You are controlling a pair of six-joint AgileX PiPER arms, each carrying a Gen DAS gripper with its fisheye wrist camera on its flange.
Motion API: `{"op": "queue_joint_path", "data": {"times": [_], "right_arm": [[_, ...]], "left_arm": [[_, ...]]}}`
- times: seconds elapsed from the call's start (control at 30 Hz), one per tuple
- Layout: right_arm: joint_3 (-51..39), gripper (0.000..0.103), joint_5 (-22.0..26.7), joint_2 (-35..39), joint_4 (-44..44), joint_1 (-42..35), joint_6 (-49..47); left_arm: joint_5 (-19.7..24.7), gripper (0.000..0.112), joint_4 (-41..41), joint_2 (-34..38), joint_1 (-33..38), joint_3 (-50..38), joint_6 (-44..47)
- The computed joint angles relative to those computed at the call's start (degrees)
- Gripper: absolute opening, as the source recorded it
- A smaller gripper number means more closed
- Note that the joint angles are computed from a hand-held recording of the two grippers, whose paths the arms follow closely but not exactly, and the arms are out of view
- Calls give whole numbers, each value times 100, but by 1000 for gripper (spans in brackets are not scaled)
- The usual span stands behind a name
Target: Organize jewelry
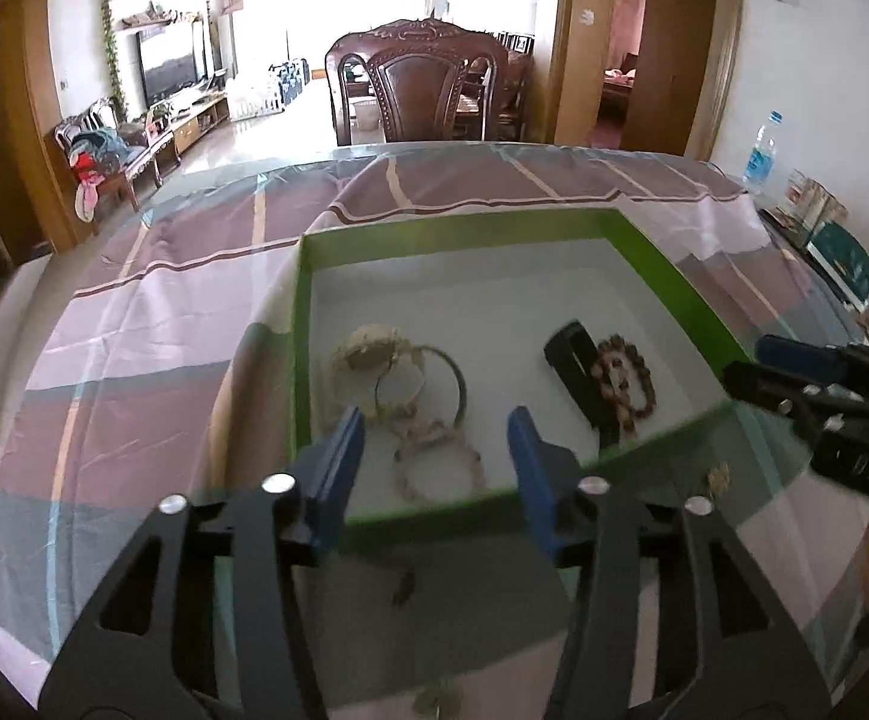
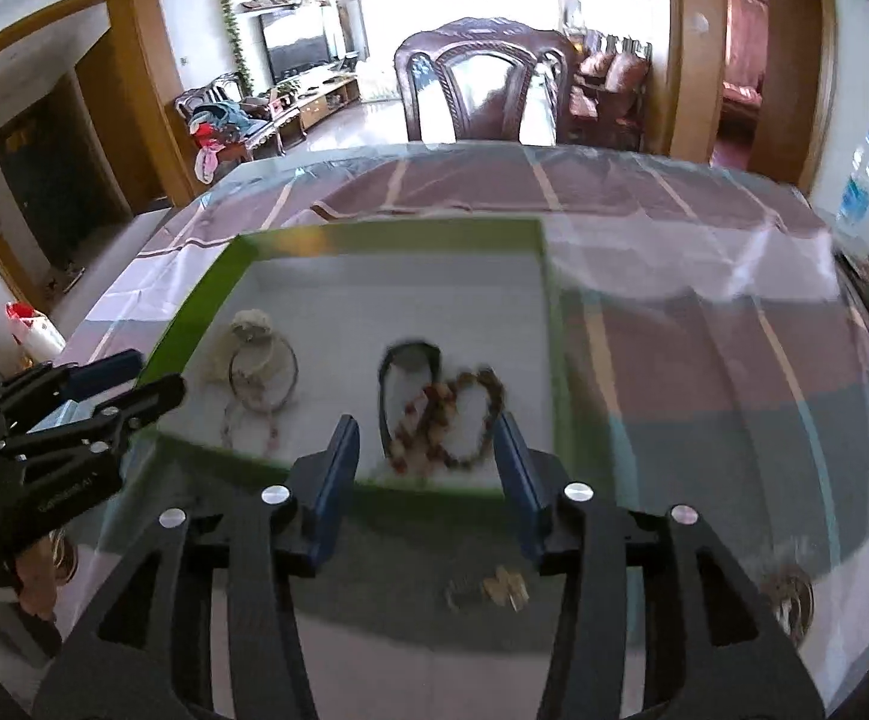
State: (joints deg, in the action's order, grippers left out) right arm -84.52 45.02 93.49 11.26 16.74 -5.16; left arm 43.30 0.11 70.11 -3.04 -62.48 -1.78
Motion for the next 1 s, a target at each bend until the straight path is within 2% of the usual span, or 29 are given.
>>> {"op": "queue_joint_path", "data": {"times": [0.13, 0.2, 0.27, 0.47, 0.63, 0.7, 0.8, 0.93, 1.0], "right_arm": [[589, 48, 93, -305, 281, -267, -384], [901, 47, -100, -344, 218, -306, -406], [1159, 38, -355, -301, 233, -375, -382], [1049, 37, -17, 239, 609, -526, -799], [1221, 37, 277, 99, 2177, -802, -2345], [1336, 37, 26, -61, 2086, -799, -2288], [1342, 37, -228, -58, 1368, -702, -1533], [1163, 37, -84, 164, 1104, -725, -1247], [1194, 37, -131, 156, 1033, -734, -1232]], "left_arm": [[-205, 65, -382, -511, 54, 579, 357], [-401, 67, -231, -652, -75, 889, 256], [-484, 67, 28, -654, -203, 1050, 47], [-522, 67, -394, -336, 122, 1283, 506], [-436, 71, -803, -231, 414, 1262, 882], [-353, 72, -874, -234, 477, 1263, 1009], [-195, 72, -800, -255, 432, 1249, 1075], [-91, 71, -801, -722, 289, 1391, 1392], [-22, 69, -445, -998, 96, 1458, 1128]]}}
